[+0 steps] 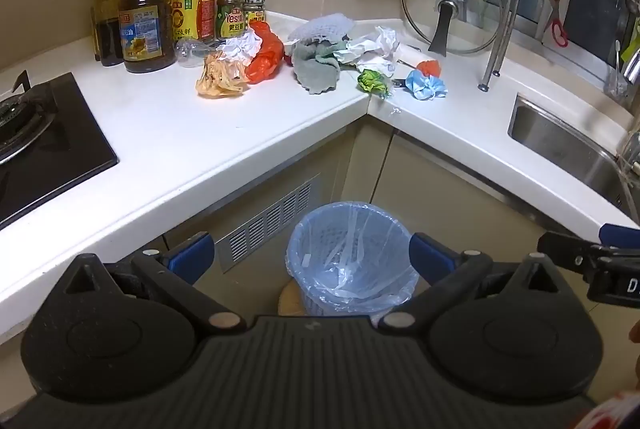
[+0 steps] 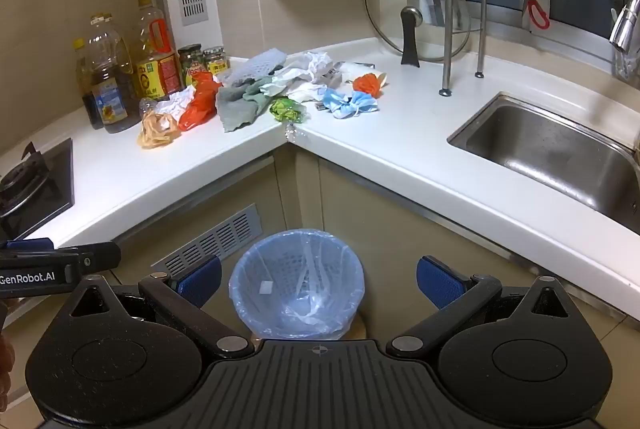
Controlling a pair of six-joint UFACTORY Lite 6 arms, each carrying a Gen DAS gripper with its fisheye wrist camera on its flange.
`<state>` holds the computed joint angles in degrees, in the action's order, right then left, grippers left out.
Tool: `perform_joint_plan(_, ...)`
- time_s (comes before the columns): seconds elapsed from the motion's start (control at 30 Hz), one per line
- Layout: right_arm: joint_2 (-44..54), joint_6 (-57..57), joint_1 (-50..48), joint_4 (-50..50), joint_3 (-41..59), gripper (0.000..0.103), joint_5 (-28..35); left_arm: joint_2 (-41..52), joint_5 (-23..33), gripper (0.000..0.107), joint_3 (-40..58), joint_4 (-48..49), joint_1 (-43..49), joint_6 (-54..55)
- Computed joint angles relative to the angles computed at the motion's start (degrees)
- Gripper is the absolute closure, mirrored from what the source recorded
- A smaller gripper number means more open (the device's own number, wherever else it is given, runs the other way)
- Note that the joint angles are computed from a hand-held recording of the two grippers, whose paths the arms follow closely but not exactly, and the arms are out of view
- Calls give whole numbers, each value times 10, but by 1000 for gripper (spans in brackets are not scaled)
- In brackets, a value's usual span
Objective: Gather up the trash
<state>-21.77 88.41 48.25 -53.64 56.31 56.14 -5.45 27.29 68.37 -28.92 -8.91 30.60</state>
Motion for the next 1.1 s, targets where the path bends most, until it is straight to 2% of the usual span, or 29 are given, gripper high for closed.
perform_joint_plan(0.17,1,-2,0,2,1,0,2,11,-3,4,14,19,-14,-27)
perform_joint_plan(0.33,0,0,2,0,0,0,2,-7,-6,4,-5,-24,-2,17)
perform_joint_plan(1.1,9,4,0,-5,6,0,-2,-6,7,4,-2,-36,7,33)
